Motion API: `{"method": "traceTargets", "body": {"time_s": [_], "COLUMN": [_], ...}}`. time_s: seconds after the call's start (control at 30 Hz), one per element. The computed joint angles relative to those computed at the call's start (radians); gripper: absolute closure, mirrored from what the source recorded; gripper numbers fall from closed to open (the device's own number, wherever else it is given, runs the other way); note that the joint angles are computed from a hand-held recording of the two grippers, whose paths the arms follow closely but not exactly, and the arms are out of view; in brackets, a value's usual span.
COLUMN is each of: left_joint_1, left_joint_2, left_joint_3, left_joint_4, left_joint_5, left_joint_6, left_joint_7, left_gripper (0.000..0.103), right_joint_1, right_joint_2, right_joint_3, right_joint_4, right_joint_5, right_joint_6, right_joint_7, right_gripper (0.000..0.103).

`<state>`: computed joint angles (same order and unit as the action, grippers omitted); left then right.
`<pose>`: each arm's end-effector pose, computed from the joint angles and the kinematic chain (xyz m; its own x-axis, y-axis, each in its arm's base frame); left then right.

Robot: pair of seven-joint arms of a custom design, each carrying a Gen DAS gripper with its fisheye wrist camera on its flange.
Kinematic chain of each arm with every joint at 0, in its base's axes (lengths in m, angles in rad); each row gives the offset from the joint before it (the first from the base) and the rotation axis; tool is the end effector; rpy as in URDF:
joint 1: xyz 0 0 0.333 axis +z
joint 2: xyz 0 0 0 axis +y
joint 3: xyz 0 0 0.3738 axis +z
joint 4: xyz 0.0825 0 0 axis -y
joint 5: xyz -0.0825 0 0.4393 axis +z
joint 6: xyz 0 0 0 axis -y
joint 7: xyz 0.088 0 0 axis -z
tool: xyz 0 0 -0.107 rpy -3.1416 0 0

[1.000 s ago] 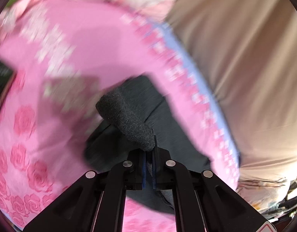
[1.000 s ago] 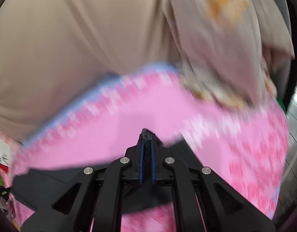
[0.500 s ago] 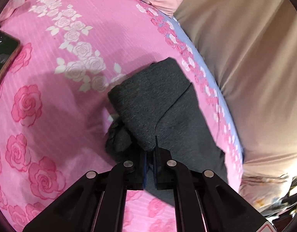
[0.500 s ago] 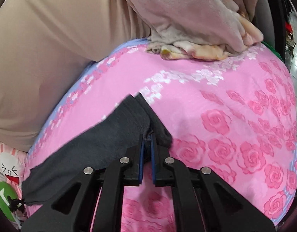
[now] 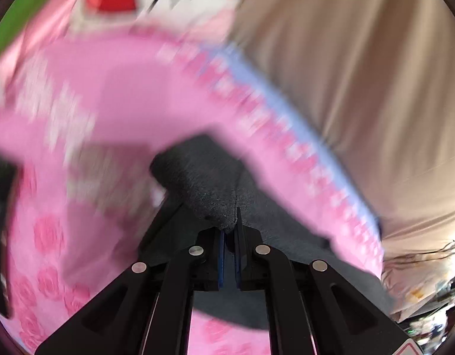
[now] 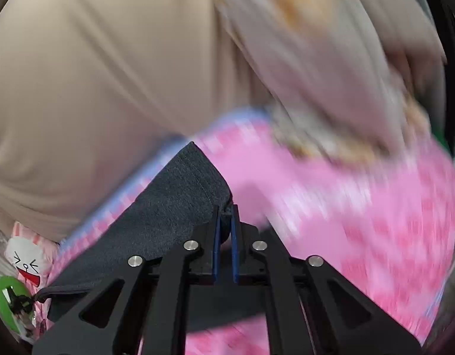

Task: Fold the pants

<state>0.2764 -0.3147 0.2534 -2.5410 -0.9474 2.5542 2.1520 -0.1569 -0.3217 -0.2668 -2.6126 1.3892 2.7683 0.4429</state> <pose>0.4047 0.2522 0.4284 0.4170 -0.7024 0.5769 -0.6381 -0.6782 -0.3645 0.3932 -0.2232 0.3964 -0.2859 -0.8207 -0.4946 -0.5831 0.5586 -0.5899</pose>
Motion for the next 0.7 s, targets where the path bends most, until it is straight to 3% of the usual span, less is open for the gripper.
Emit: {"method": "traceTargets", "body": {"time_s": [0.07,0.1,0.17,0.3,0.37,0.4,0.47,0.53,0.6,0.63,0.67,0.7], "left_joint_1": [0.010,0.013,0.009,0.038,0.051,0.057,0.060,0.063,-0.011,-0.044,-0.064,-0.096], "left_joint_2": [0.020,0.031,0.023,0.014,-0.026,-0.075,-0.165,-0.281,-0.339,-0.355,-0.354,-0.339], "left_joint_3": [-0.002,0.000,0.025,0.014,-0.005,-0.015,-0.038,-0.070,-0.043,-0.039,-0.042,-0.057], "left_joint_4": [-0.029,-0.041,-0.058,-0.064,-0.089,-0.118,-0.170,-0.217,-0.219,-0.213,-0.208,-0.202], "left_joint_5": [0.023,0.021,-0.062,-0.089,-0.067,-0.058,-0.023,0.016,0.009,0.028,0.051,0.068], "left_joint_6": [0.003,0.003,-0.007,-0.036,-0.001,0.046,0.146,0.224,0.228,0.207,0.197,0.195], "left_joint_7": [-0.004,0.000,0.072,0.095,0.073,0.060,0.015,-0.038,-0.010,-0.004,-0.015,-0.030], "left_gripper": [0.098,0.096,0.094,0.092,0.090,0.090,0.091,0.087,0.078,0.073,0.052,0.044], "right_joint_1": [-0.015,-0.013,-0.031,-0.022,0.002,0.011,0.118,0.158,0.243,0.297,0.381,0.458], "right_joint_2": [0.046,0.051,0.038,0.031,-0.009,-0.049,-0.124,-0.213,-0.252,-0.240,-0.207,-0.163], "right_joint_3": [0.008,-0.008,-0.005,0.023,0.042,0.078,0.052,0.066,0.100,0.101,0.095,0.080], "right_joint_4": [-0.023,-0.028,-0.030,-0.037,-0.066,-0.098,-0.132,-0.156,-0.140,-0.124,-0.093,-0.054], "right_joint_5": [-0.078,-0.052,-0.094,-0.172,-0.160,-0.151,-0.095,-0.140,-0.216,-0.227,-0.220,-0.192], "right_joint_6": [0.008,-0.013,-0.028,0.044,0.155,0.272,0.410,0.357,0.224,0.200,0.161,0.127], "right_joint_7": [0.068,0.043,0.082,0.133,0.146,0.153,0.089,0.102,0.112,0.102,0.072,0.030], "right_gripper": [0.098,0.099,0.098,0.094,0.091,0.081,0.068,0.066,0.063,0.061,0.058,0.052]}}
